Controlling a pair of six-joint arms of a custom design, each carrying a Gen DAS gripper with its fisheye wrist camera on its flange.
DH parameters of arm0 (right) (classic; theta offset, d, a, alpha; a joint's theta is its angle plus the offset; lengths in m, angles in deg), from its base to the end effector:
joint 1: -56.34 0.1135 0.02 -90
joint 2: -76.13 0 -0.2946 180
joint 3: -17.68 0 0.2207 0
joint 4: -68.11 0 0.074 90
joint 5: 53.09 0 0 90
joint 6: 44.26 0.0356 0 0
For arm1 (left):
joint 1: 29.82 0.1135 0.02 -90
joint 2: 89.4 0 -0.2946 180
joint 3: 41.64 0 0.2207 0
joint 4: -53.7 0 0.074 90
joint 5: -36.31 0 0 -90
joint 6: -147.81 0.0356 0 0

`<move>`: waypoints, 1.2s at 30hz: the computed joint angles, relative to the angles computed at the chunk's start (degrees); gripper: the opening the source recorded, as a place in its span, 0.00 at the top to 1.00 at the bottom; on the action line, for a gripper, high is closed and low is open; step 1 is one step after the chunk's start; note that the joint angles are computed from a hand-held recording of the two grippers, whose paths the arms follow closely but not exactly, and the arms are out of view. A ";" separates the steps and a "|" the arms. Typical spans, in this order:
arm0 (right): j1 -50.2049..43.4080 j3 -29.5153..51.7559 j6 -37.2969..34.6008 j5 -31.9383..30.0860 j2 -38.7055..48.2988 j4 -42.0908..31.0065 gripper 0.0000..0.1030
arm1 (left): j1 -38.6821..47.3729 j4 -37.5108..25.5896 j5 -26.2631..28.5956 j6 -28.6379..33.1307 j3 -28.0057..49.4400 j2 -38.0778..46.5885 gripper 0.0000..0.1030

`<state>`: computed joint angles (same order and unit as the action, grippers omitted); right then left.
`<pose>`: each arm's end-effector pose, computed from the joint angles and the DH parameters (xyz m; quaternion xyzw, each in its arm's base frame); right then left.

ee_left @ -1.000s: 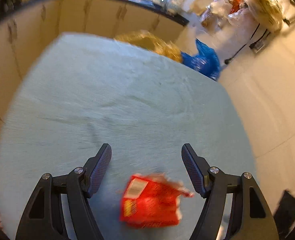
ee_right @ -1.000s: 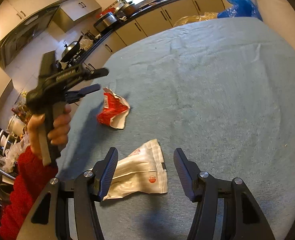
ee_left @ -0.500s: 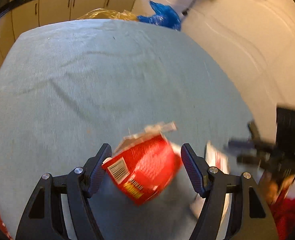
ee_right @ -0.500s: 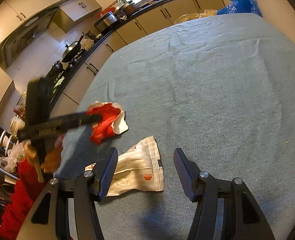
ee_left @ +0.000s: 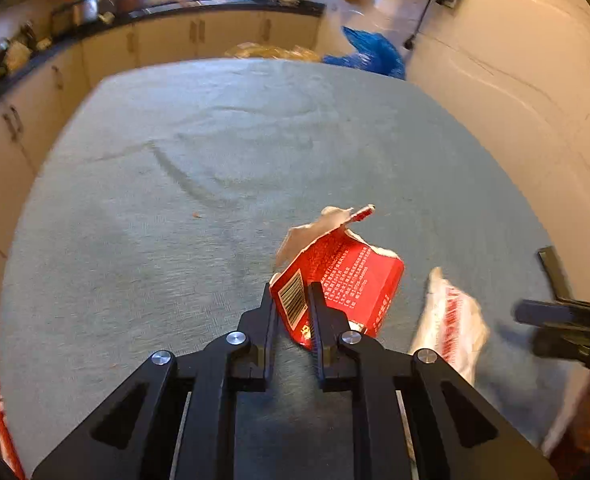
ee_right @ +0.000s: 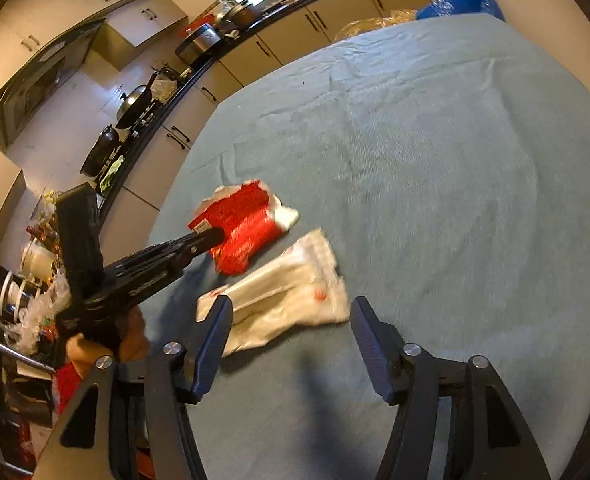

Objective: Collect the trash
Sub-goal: 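Grasp the red snack wrapper with the left gripper while the right gripper grasps the white bag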

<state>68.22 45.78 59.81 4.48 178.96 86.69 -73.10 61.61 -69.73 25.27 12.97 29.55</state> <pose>0.1933 0.0602 0.1014 -0.0637 0.9200 0.3231 0.2124 0.2383 -0.2109 0.0822 0.0486 0.9476 -0.0703 0.3077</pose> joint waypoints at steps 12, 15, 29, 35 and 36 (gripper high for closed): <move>13.15 6.41 12.76 7.37 5.64 -2.36 0.29 | -2.31 4.46 -8.50 -7.02 -12.35 -6.21 0.89; 16.69 11.43 12.83 12.77 5.95 -7.06 0.26 | -3.77 6.58 -10.16 -9.64 -16.60 -7.58 0.89; 28.25 21.54 9.53 28.30 8.32 -13.78 0.50 | -2.45 12.07 -7.78 -12.67 -21.63 -7.28 0.79; 29.54 16.95 9.72 29.08 6.53 -6.56 0.54 | 0.34 11.15 -6.49 -12.59 -18.39 -5.25 0.48; 29.63 15.53 9.86 29.07 5.73 -4.65 0.54 | 0.58 11.87 -6.39 -12.42 -18.53 -5.05 0.53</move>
<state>97.85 61.31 69.67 33.55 184.69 82.04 -72.52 73.47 -76.12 12.85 -5.57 24.50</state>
